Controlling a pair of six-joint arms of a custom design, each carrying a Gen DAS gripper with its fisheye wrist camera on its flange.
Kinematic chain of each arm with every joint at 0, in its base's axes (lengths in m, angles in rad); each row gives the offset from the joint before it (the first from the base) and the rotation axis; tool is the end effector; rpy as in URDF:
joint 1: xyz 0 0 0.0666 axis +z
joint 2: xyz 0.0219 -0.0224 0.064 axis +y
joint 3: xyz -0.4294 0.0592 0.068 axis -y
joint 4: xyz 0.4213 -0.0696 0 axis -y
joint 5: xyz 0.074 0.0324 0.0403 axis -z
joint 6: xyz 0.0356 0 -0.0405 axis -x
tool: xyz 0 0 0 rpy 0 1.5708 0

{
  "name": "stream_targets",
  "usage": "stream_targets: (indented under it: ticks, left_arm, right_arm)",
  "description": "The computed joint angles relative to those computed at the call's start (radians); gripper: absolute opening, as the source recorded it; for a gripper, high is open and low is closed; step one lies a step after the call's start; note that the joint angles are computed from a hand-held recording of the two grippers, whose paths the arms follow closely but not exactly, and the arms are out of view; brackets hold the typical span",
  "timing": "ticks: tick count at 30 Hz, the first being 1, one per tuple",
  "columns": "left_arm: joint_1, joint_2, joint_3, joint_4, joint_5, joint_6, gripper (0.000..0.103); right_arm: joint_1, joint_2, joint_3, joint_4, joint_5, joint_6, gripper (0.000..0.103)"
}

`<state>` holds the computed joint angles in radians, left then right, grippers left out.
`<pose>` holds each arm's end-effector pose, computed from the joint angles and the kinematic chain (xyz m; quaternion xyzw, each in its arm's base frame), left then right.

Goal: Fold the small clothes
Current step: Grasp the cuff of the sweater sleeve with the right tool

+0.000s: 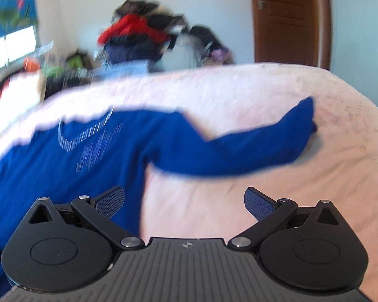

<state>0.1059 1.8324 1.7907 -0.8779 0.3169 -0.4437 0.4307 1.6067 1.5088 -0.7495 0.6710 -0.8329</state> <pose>0.6822 0.0610 0.4244 0.2070 0.9138 -0.0582 0.3446 0.5472 0.2266 0.4396 0.2906 0.8421 -0.0512 0.4515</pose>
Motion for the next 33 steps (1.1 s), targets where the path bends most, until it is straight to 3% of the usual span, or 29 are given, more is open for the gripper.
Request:
stream_targets:
  ticks: [6,8,11,16,19,22,25,28,30,33]
  left_arm:
    - [-0.018,0.027,0.034,-0.027,-0.044,0.028,0.103]
    - [-0.026,0.031,0.031,-0.037,-0.066,0.021,0.103]
    - [-0.039,0.033,0.025,-0.042,-0.085,0.014,0.103]
    - [-0.068,0.032,0.019,-0.042,-0.1,0.004,0.103]
    - [-0.084,0.033,0.022,-0.039,-0.114,-0.001,0.103]
    - [-0.092,0.039,0.029,-0.042,-0.124,0.006,0.103]
    - [-0.096,0.042,0.03,-0.043,-0.133,0.012,0.103]
    - [-0.099,0.041,0.027,-0.038,-0.138,0.012,0.103]
    - [-0.101,0.039,0.024,-0.035,-0.142,0.008,0.103]
    - [-0.102,0.036,0.021,-0.031,-0.146,0.006,0.103]
  right_arm:
    - [-0.196,-0.172,-0.224,0.234,-0.033,-0.225,0.1]
    - [-0.259,-0.189,-0.258,0.207,-0.036,-0.285,0.093]
    - [-0.332,-0.15,-0.22,0.038,-0.023,-0.341,0.083]
    - [-0.421,-0.091,-0.197,0.064,-0.192,-0.205,0.064]
    - [-0.445,-0.065,-0.165,0.033,-0.226,-0.154,0.053]
    - [-0.462,-0.031,-0.123,0.021,-0.282,-0.105,0.058]
    - [-0.466,-0.018,-0.094,0.008,-0.324,-0.076,0.08]
    - [-0.461,-0.007,-0.079,0.003,-0.342,-0.036,0.08]
    - [-0.453,0.005,-0.062,-0.014,-0.328,0.004,0.075]
    - [-0.46,-0.012,-0.088,0.046,-0.386,0.004,0.05]
